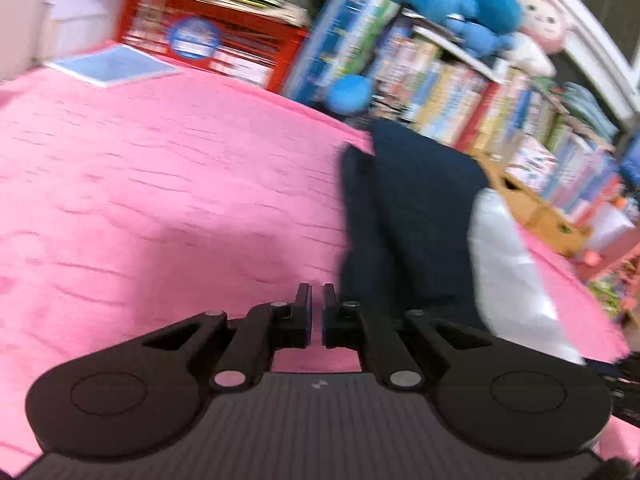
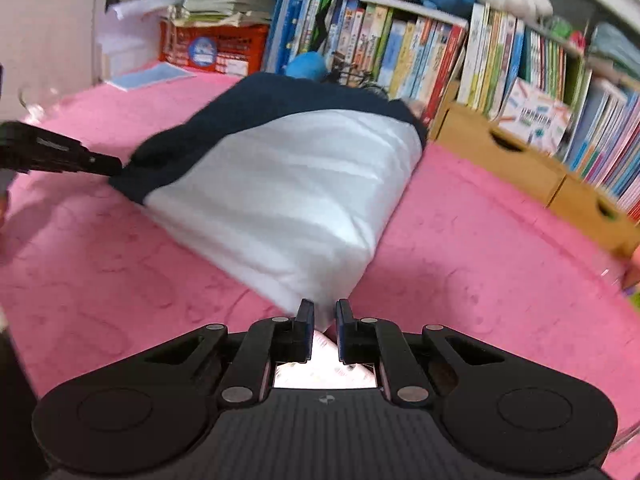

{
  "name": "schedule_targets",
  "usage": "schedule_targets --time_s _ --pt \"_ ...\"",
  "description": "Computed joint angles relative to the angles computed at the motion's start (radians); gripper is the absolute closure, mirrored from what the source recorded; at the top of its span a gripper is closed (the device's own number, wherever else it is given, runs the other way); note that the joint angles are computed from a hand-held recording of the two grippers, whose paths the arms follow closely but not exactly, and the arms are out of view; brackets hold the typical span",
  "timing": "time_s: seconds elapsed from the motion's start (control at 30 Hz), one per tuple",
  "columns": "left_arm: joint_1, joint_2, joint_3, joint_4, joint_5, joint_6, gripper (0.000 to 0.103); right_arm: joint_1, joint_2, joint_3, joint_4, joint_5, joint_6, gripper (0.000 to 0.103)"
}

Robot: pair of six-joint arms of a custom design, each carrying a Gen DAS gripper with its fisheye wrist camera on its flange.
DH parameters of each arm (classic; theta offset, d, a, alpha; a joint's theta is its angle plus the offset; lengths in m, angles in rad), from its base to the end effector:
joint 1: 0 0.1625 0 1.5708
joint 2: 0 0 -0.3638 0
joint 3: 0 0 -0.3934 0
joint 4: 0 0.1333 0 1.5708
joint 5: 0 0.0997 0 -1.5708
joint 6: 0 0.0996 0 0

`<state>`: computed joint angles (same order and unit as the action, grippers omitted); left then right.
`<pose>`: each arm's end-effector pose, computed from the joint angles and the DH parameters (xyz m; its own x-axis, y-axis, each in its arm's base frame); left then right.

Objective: Fold clothes

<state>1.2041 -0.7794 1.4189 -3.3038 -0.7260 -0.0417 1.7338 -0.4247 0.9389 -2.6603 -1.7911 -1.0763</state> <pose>-0.0495 -0.7083 0.2416 -0.8640 -0.3996 -0.3062 0.1288 0.4125 -0.9018 0.2416 -0.7817 0.0916 -0.3463 -0.7482 0.5659 -0.9292 0.3568 -0.0968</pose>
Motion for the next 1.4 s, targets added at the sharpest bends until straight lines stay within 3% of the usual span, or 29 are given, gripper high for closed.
schedule_targets --time_s 0.1,0.17,0.2,0.27,0.37,0.5,0.63,0.67,0.7,0.73,0.9,1.23,1.4 --pt "-0.006 -0.030 0.041 -0.047 0.005 -0.014 0.099 -0.012 -0.014 0.014 -0.002 0.050 0.003 0.088" --pt "-0.014 -0.044 0.065 -0.091 -0.026 0.005 0.095 -0.014 -0.014 0.033 -0.036 0.073 -0.035 0.080" --pt "-0.014 -0.058 0.083 -0.098 -0.075 -0.003 0.089 -0.015 -0.013 0.042 -0.053 0.085 -0.054 0.071" --pt "0.004 -0.098 0.118 -0.049 -0.248 -0.083 0.076 -0.016 -0.008 0.060 -0.080 0.110 -0.106 0.057" --pt "0.032 -0.096 0.104 0.040 -0.441 -0.186 0.072 -0.011 0.000 0.084 -0.122 0.128 -0.170 0.051" --pt "0.047 -0.024 0.010 0.141 -0.492 -0.253 0.069 -0.012 0.017 0.089 -0.163 0.134 -0.221 0.049" --pt "0.074 0.053 -0.090 0.163 -0.554 -0.346 0.070 -0.013 0.037 0.072 -0.176 0.131 -0.230 0.048" --pt "0.071 0.066 -0.103 0.145 -0.538 -0.356 0.074 -0.013 0.044 0.063 -0.174 0.129 -0.227 0.048" --pt "0.065 0.072 -0.105 0.123 -0.516 -0.350 0.089 -0.012 0.051 0.054 -0.174 0.127 -0.223 0.048" --pt "0.059 0.075 -0.106 0.095 -0.494 -0.333 0.093 -0.011 0.058 0.047 -0.175 0.124 -0.219 0.047" --pt "0.038 0.072 -0.105 0.021 -0.434 -0.239 0.096 -0.009 0.064 0.038 -0.181 0.125 -0.224 0.033" --pt "0.026 0.030 -0.047 0.041 -0.290 -0.196 0.097 -0.004 0.069 0.046 -0.209 0.100 -0.279 0.027" --pt "0.003 0.027 -0.034 0.043 -0.171 -0.107 0.096 0.000 0.066 0.048 -0.204 0.104 -0.281 0.027"
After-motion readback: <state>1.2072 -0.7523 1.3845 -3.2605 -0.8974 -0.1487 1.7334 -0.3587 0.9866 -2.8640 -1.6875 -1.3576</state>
